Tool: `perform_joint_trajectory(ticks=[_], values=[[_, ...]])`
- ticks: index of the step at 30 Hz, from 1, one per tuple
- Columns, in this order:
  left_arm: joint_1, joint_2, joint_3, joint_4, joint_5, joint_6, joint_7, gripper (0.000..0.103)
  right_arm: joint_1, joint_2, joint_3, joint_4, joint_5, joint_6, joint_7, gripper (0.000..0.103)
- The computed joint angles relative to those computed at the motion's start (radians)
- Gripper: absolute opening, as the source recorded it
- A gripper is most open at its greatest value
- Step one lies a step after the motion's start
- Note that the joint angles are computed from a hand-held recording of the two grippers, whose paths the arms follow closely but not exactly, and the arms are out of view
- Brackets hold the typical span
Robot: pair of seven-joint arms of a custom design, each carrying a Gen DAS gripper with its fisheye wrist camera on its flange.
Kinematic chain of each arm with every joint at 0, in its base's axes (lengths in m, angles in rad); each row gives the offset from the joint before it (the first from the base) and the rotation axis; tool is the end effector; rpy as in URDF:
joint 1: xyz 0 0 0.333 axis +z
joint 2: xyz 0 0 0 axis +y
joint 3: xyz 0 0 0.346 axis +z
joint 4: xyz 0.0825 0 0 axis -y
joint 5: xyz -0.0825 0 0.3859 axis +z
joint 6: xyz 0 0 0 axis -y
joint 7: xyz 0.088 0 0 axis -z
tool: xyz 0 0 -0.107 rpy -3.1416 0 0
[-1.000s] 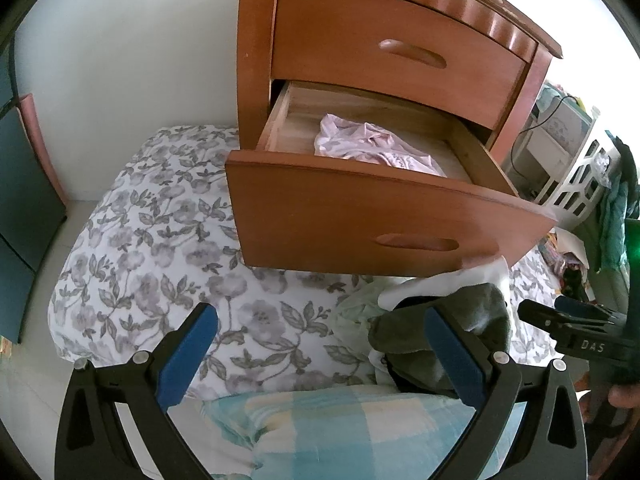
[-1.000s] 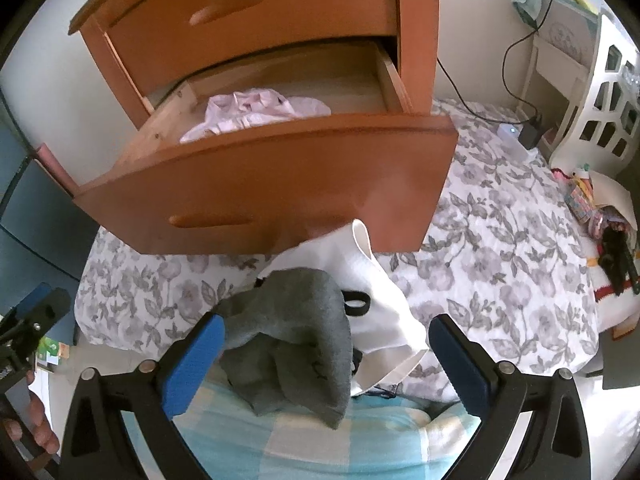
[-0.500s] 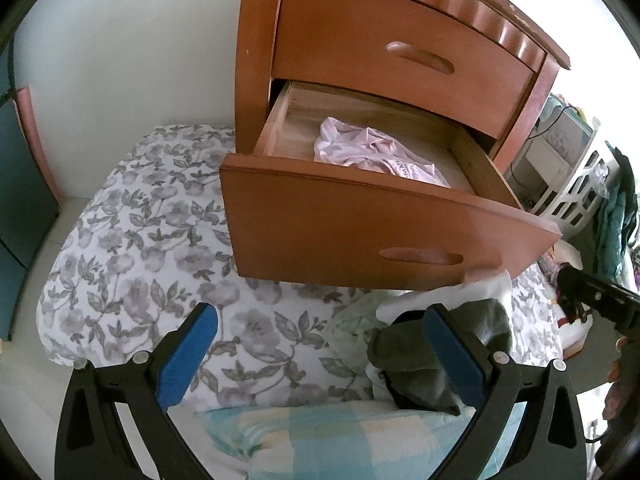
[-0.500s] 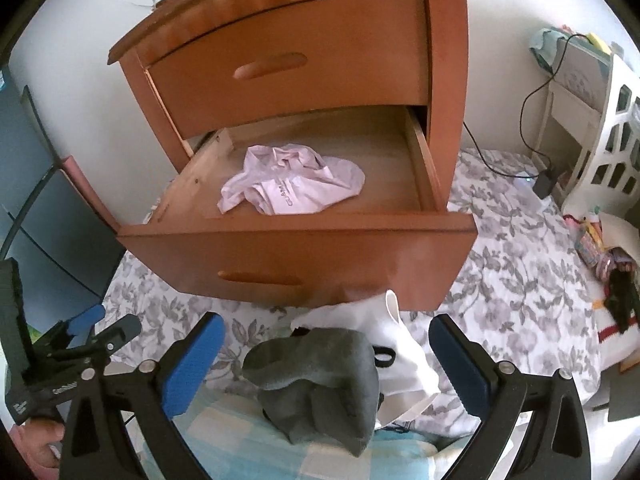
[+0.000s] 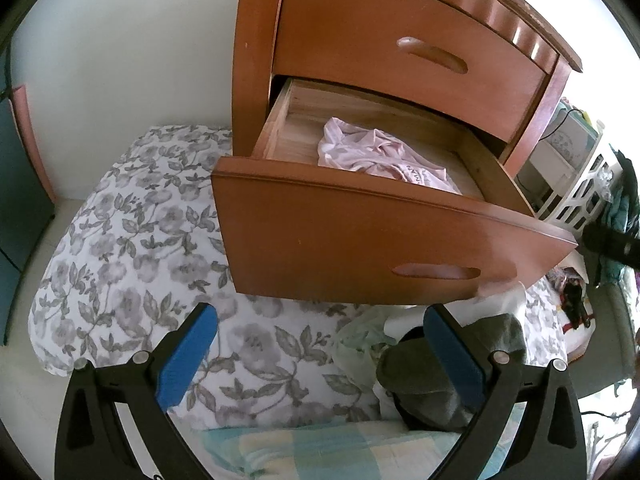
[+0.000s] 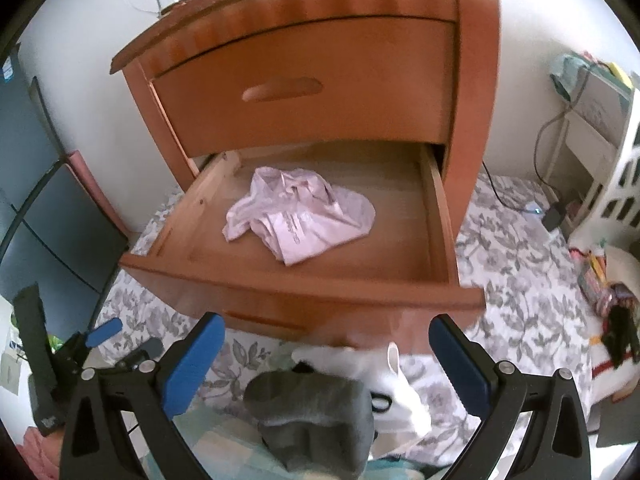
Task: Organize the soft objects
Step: 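Open the right gripper and withdraw it up from the grey sock, then reach the right gripper into the drawer toward the pink garment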
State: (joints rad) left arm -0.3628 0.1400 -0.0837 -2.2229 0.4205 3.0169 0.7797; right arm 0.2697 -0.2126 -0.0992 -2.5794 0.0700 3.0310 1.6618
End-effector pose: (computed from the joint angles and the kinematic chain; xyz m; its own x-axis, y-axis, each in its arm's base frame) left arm 0.5198 -0.2808 0.4121 -0.1145 -0.9733 0.1989 -0.8107 -0.0241 -0.5850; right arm 0.4661 0.0737 0.4398 0.0498 -0.9909 -0.1251 -0.7966 0.0362 -0.6035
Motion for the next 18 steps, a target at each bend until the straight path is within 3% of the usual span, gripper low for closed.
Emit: perform_joint_trajectory(ticks=[6, 13, 18], values=[[-0.020, 0.023, 0.036, 0.013, 0.041, 0.030, -0.031, 0.103, 0.058, 0.065, -0.048, 0.126, 0.105, -0.040, -0.174, 0.103], [-0.044, 0.054, 0.070, 0.029, 0.003, 0.071, 0.000, 0.103, -0.019, 0.267, 0.026, 0.390, 0.109, -0.235, -0.319, 0.103], [-0.095, 0.076, 0.128, 0.039, -0.010, 0.098, 0.012, 0.103, -0.083, 0.404, 0.093, 0.551, 0.112, -0.382, -0.370, 0.103]])
